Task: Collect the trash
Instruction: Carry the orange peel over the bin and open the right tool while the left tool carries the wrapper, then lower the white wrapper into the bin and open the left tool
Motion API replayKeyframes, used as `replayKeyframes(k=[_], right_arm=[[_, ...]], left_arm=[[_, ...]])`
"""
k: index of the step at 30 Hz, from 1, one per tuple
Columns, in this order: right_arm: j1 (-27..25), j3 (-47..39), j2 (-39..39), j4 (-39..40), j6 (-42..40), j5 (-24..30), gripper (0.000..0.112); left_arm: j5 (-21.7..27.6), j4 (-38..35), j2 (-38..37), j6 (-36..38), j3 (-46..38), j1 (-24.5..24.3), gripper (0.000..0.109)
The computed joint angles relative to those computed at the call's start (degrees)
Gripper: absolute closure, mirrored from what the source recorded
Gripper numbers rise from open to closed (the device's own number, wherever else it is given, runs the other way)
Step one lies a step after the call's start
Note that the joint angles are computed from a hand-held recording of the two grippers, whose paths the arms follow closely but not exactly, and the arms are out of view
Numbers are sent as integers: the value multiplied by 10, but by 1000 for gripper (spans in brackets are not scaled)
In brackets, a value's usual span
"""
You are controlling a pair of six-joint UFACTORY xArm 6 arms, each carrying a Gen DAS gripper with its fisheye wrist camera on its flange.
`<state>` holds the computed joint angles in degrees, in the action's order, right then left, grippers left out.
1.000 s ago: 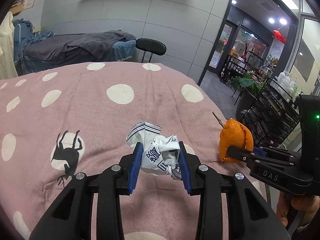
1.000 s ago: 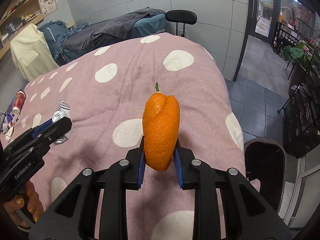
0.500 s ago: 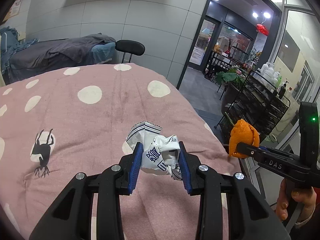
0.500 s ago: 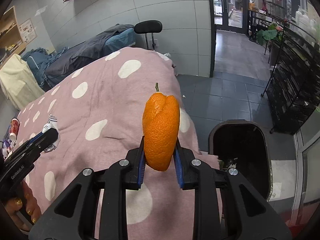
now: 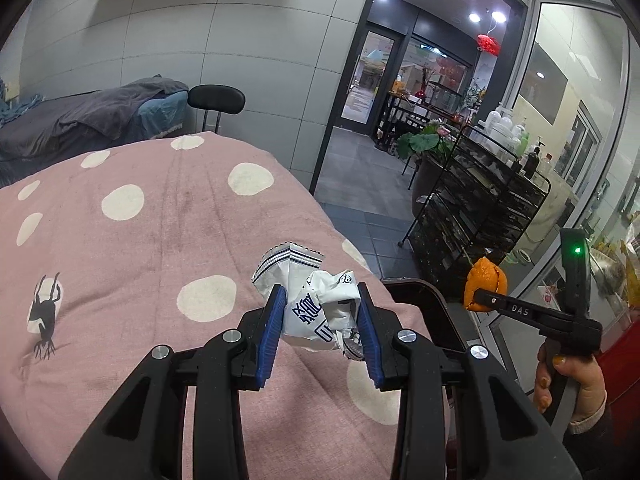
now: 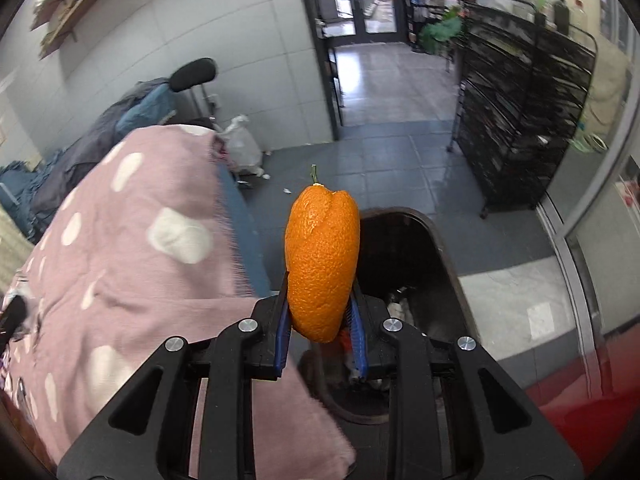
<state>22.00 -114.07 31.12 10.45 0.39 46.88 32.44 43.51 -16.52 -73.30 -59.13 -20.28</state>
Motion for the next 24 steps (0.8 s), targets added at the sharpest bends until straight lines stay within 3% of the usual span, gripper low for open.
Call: replayKeyframes(k=[10, 16, 19, 21, 24], right_arm=[[-37, -123, 132, -29, 46, 93, 87], [-41, -161, 182, -38, 69, 118, 84], [-42, -150, 185, -44, 81, 108, 76], [-42, -121, 171, -41, 82, 91, 61], [-44, -76, 144, -48, 89, 65, 56]], left_arm=[[-6, -9, 39, 26, -36, -10, 73], [-9, -18, 59, 42, -53, -14, 73], [-14, -24, 67, 53, -60, -16, 73], [-19, -29, 74, 59, -64, -16, 73], [-31, -43, 82, 75, -70, -16, 73]])
